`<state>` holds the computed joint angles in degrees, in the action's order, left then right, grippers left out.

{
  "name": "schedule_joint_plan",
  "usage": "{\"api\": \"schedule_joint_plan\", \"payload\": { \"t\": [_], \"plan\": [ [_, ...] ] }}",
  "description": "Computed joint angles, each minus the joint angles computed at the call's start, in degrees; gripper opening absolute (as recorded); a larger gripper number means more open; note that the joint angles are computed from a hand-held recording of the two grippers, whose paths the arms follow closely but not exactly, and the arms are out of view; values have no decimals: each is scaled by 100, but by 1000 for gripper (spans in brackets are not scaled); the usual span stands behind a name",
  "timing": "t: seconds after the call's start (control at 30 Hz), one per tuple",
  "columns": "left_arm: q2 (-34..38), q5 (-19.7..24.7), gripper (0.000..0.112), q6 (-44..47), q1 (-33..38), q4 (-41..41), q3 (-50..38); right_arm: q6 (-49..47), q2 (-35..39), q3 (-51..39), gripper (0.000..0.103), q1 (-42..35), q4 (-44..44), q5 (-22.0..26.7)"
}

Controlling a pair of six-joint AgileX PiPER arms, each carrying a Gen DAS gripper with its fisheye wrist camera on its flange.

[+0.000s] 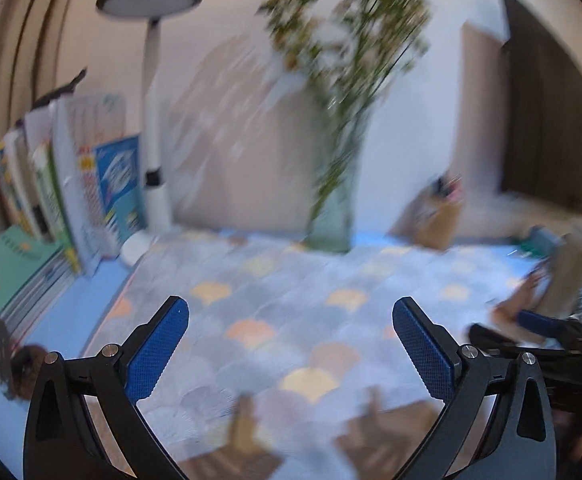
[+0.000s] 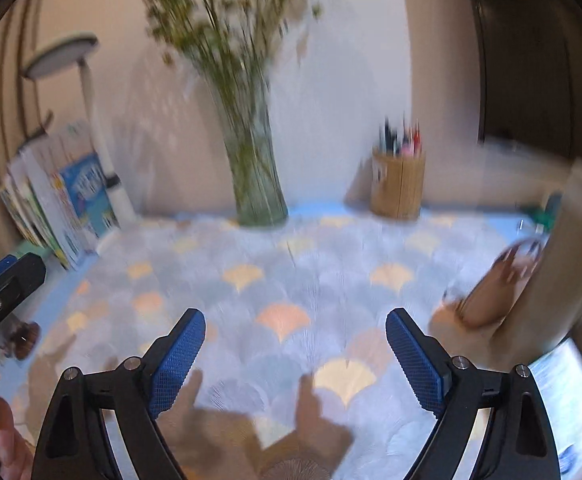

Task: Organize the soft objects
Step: 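Bring both open tools back over the bedspread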

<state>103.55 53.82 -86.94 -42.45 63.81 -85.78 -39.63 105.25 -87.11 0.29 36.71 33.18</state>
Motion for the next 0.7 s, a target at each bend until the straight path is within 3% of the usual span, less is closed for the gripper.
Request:
{"api": "schedule_joint_plan", "payload": {
  "t": [0.1,0.27,0.4,0.7],
  "plan": [
    [299,-292,102,295,306,-485,-56,-248,247,76,91,-46,320,-52],
    [510,-1074,102,288,609,-843,244,588,420,206,91,144,-494,-563],
    [567,-1108,102,621,654,-1147,161,837,229,554,91,216,-722,-1112],
    [692,-1099,102,1115,798,-1699,-20,1202,68,815,91,414,-1317,-1584]
  ]
}}
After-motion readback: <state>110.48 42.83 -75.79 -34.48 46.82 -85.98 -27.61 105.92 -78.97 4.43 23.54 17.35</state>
